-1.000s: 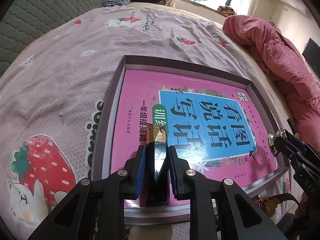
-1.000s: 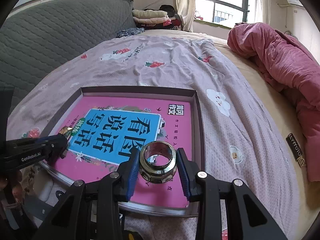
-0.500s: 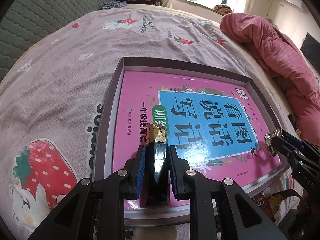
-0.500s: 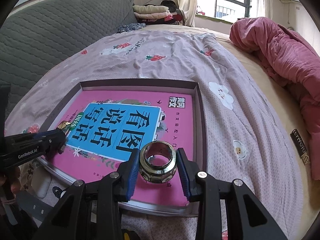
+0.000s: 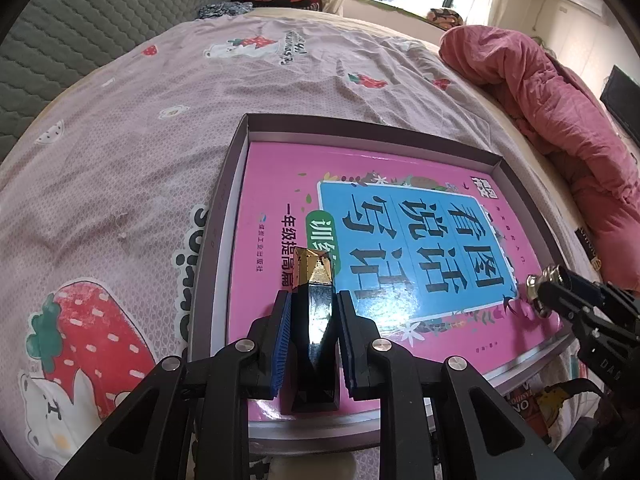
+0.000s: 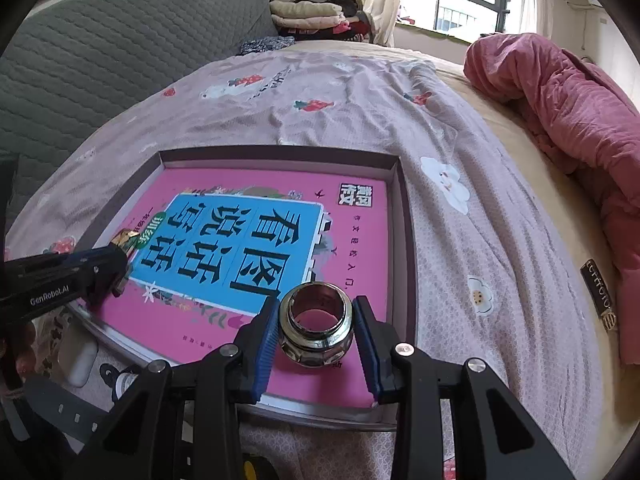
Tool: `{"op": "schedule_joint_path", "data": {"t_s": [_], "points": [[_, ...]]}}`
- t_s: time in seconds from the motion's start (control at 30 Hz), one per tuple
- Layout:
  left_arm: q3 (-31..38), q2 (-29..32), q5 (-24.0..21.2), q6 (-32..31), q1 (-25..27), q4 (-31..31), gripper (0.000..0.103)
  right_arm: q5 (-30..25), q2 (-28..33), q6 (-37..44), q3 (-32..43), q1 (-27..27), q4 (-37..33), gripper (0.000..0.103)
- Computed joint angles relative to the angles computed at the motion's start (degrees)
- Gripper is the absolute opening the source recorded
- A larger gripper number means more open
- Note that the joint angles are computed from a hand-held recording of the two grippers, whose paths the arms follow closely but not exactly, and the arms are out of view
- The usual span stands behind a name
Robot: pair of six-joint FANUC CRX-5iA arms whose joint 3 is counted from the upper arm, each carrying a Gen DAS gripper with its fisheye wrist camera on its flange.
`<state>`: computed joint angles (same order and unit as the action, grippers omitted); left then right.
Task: Organize rigid objects
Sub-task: 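Set the fitting on the workbook with the right tool while the left tool releases the tube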
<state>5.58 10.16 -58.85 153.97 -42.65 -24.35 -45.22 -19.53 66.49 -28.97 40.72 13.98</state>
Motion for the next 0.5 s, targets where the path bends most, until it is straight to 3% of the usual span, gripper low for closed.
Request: {"op": "schedule_joint_path", "data": {"t_s": [0.5], "points": [[-0.24,-0.26,-0.35,0.42,-0.21,-0.11,0.022,-0.78,0.69,0.37,-0.51,0.66,0.93,0.037]]}}
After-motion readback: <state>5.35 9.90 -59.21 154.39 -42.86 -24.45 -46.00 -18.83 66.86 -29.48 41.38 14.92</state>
